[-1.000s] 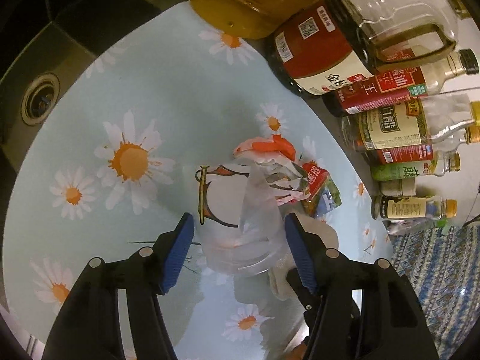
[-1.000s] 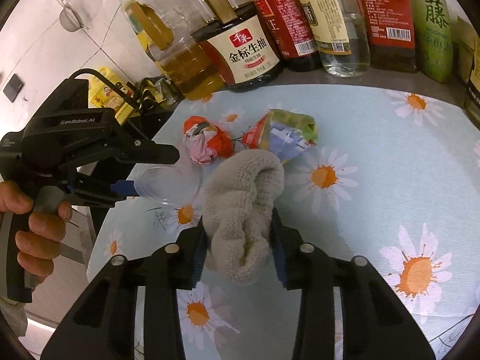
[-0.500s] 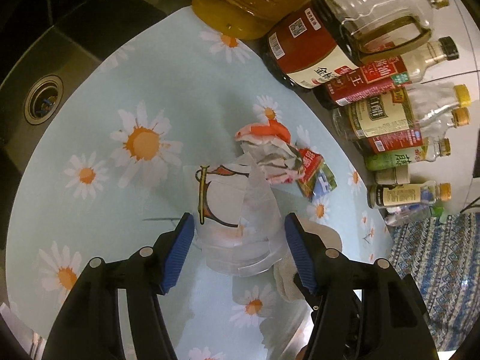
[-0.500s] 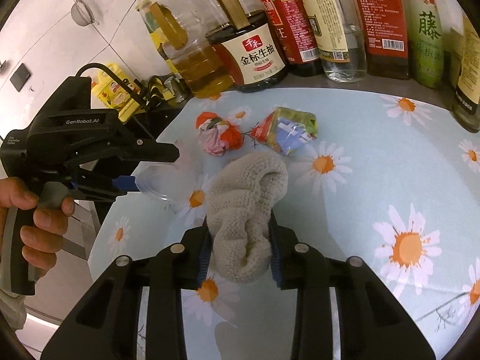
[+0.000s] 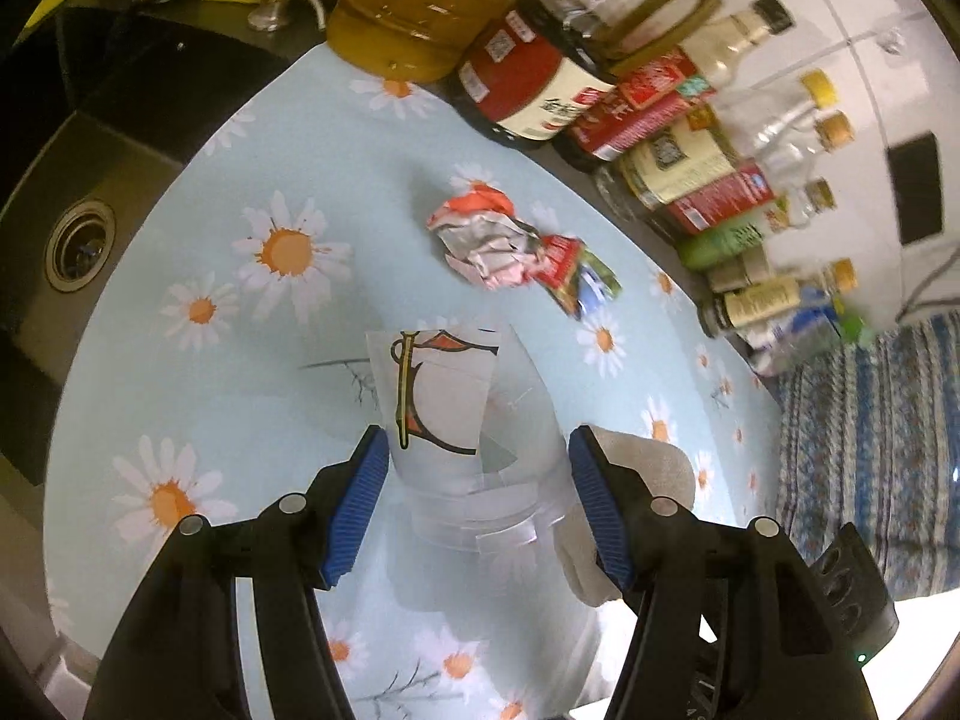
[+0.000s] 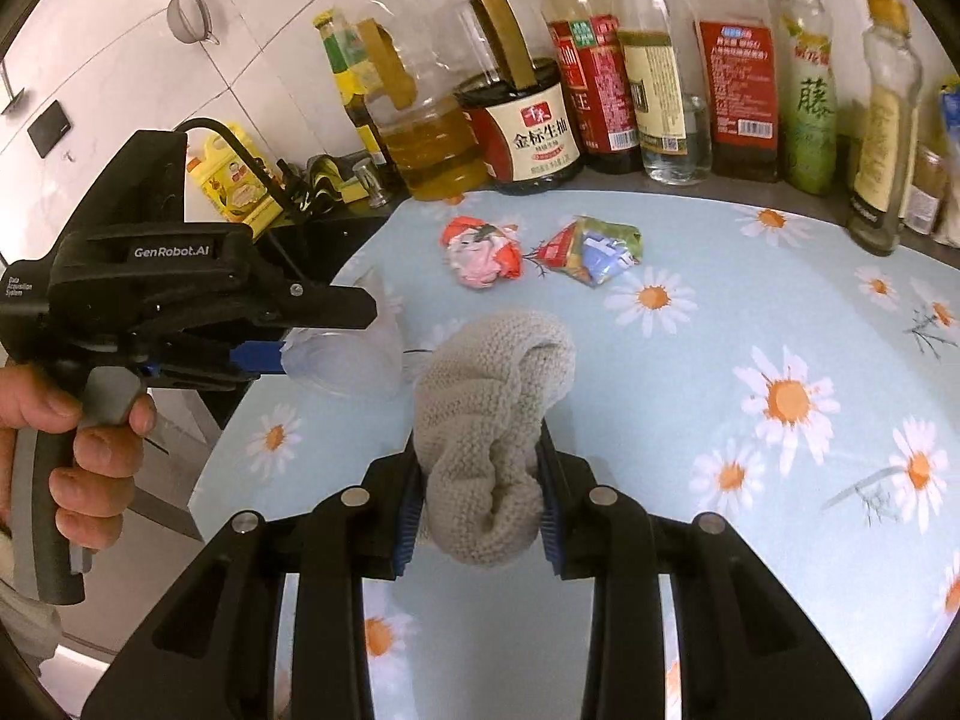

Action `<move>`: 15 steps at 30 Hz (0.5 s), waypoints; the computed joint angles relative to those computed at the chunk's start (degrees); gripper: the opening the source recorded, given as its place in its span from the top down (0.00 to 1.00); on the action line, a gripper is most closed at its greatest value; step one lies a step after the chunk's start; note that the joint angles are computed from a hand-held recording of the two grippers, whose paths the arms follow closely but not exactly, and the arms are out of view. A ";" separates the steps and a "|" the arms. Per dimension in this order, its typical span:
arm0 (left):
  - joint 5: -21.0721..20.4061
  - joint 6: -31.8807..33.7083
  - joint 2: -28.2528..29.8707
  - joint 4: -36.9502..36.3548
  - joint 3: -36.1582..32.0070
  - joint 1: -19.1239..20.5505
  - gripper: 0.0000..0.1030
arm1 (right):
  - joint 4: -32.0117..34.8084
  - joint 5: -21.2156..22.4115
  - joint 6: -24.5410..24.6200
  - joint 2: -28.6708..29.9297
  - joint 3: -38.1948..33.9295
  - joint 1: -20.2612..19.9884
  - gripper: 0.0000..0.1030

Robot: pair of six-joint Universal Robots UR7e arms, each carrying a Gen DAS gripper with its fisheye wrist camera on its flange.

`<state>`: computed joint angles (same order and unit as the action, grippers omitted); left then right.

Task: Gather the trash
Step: 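Carry the plastic cup with the left gripper while the right carries the grey cloth to the bin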

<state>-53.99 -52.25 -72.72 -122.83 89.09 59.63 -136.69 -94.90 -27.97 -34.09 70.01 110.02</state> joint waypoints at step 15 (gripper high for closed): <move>-3.22 5.82 -11.10 -0.70 11.19 -4.05 0.42 | -14.84 -5.88 6.43 -10.10 21.09 5.75 0.67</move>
